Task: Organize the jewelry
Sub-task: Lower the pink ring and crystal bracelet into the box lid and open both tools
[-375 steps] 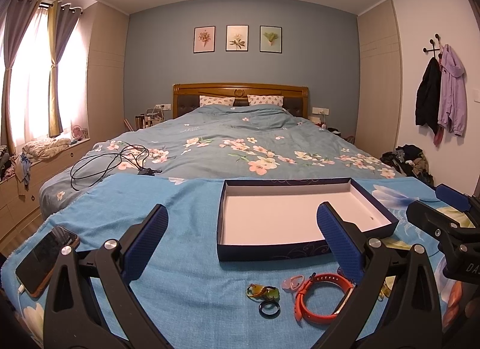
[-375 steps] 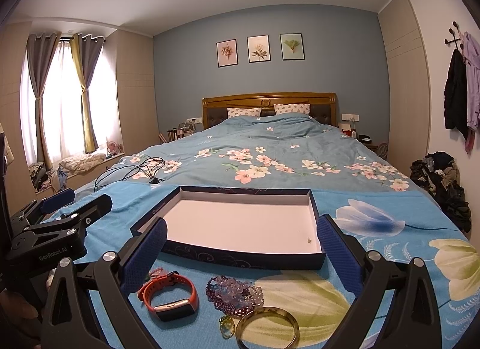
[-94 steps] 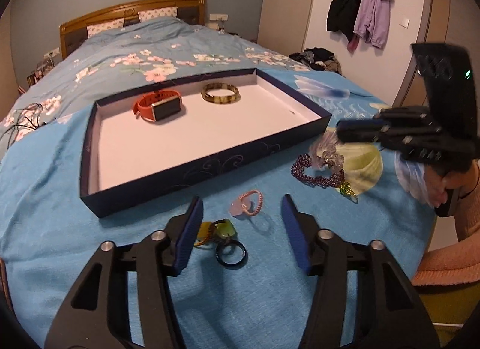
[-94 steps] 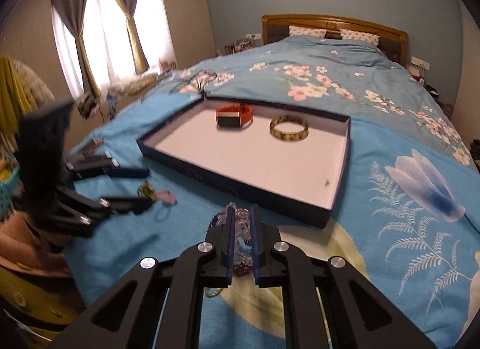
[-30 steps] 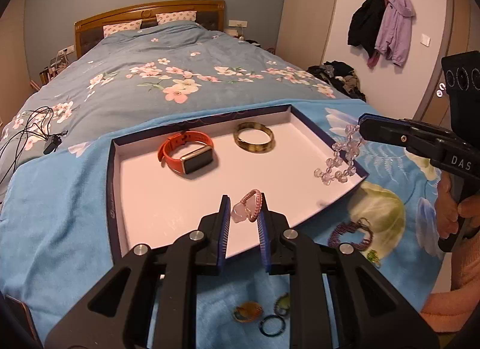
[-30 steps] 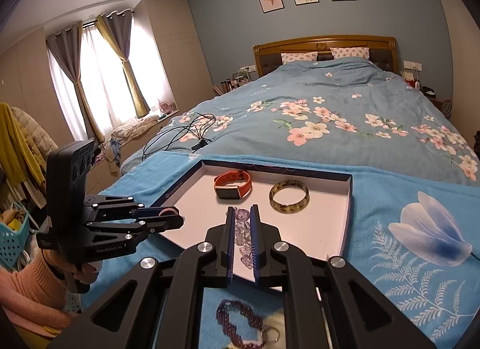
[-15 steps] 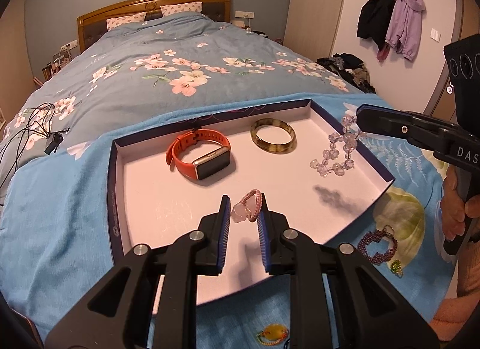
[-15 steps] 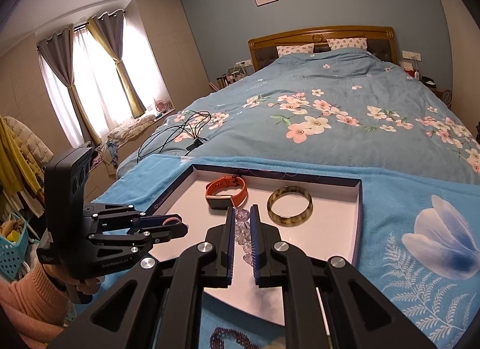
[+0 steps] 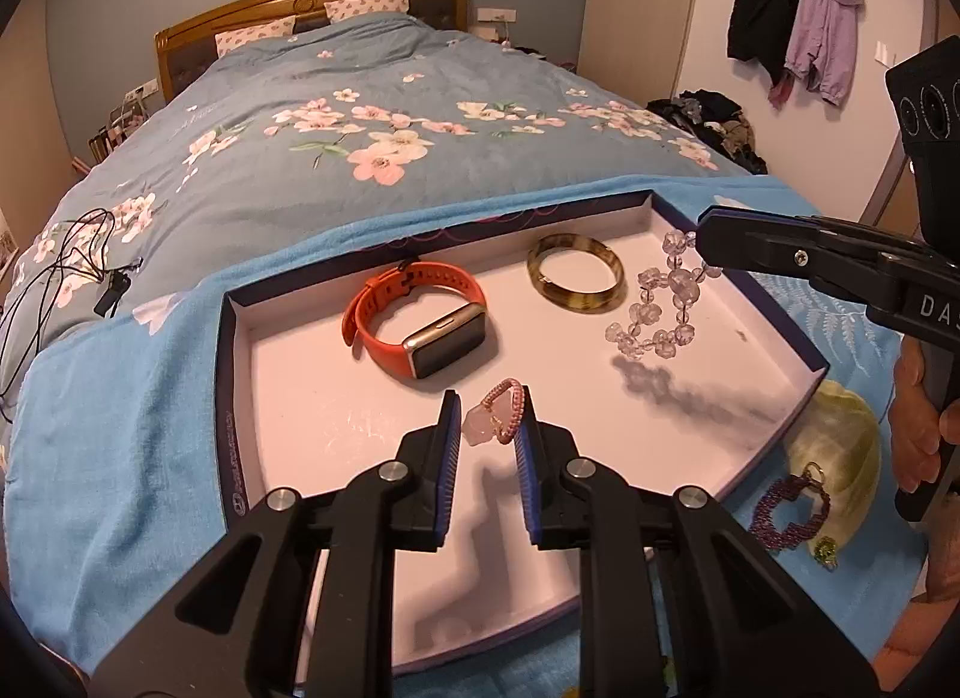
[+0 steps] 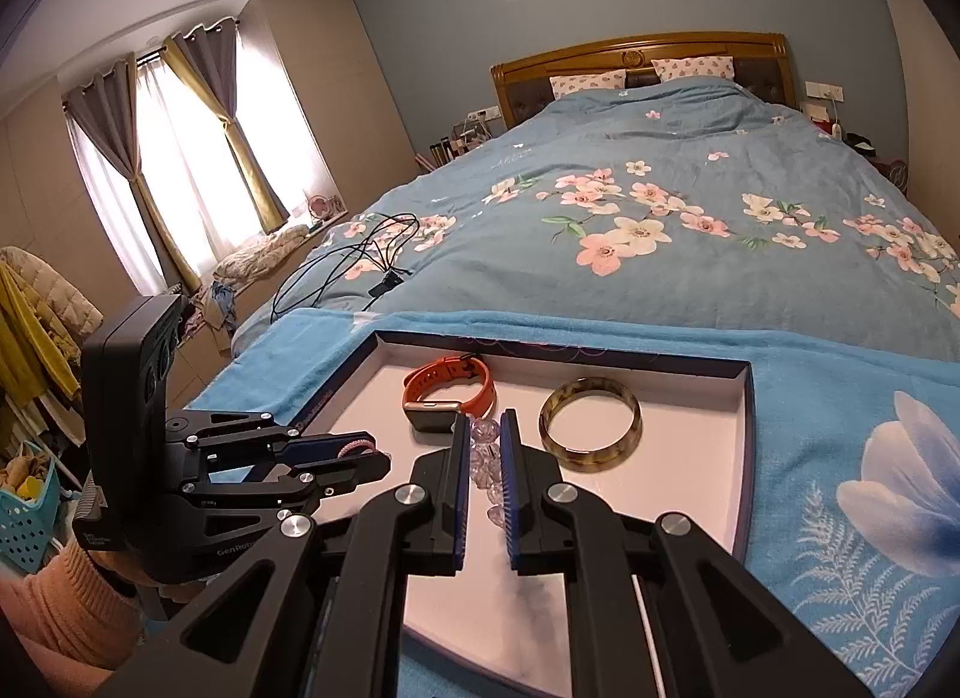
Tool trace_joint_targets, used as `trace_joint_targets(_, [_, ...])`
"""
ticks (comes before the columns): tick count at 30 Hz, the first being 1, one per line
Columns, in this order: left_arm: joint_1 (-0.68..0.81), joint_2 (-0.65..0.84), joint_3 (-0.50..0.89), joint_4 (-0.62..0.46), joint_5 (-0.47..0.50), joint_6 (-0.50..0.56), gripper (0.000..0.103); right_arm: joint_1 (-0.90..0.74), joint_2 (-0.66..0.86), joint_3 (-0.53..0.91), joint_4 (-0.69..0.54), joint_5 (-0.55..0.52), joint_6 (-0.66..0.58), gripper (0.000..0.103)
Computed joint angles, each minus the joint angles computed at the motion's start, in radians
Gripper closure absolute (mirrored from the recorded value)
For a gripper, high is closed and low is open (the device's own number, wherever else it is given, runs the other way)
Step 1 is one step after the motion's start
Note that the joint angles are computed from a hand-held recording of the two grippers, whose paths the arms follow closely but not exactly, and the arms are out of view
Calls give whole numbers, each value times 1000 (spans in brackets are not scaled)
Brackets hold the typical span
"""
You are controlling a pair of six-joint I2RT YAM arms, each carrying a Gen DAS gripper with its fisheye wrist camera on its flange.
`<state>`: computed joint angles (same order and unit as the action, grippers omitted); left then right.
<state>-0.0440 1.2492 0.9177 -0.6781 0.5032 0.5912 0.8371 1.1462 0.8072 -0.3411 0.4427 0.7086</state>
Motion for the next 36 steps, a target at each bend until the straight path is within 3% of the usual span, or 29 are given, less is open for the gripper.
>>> trace_joint_targets(5, [-4, 39, 7, 7, -7, -13, 85, -52, -5, -38, 21, -60, 22, 95])
trace_joint_targets(18, [-45, 101, 19, 38, -59, -40, 85, -108, 3, -65, -33, -65, 36, 94])
trace_joint_targets(28, [-104, 126, 28, 80, -123, -91, 85, -94, -12, -78, -55, -35, 65, 90])
trace_joint_targets(31, [-113, 128, 29, 91, -134, -108, 84, -75, -25, -85, -61, -26, 74, 84])
trace_joint_targets(36, [-118, 112, 24, 111, -144, -117, 69, -39, -57, -100, -76, -2, 99, 83])
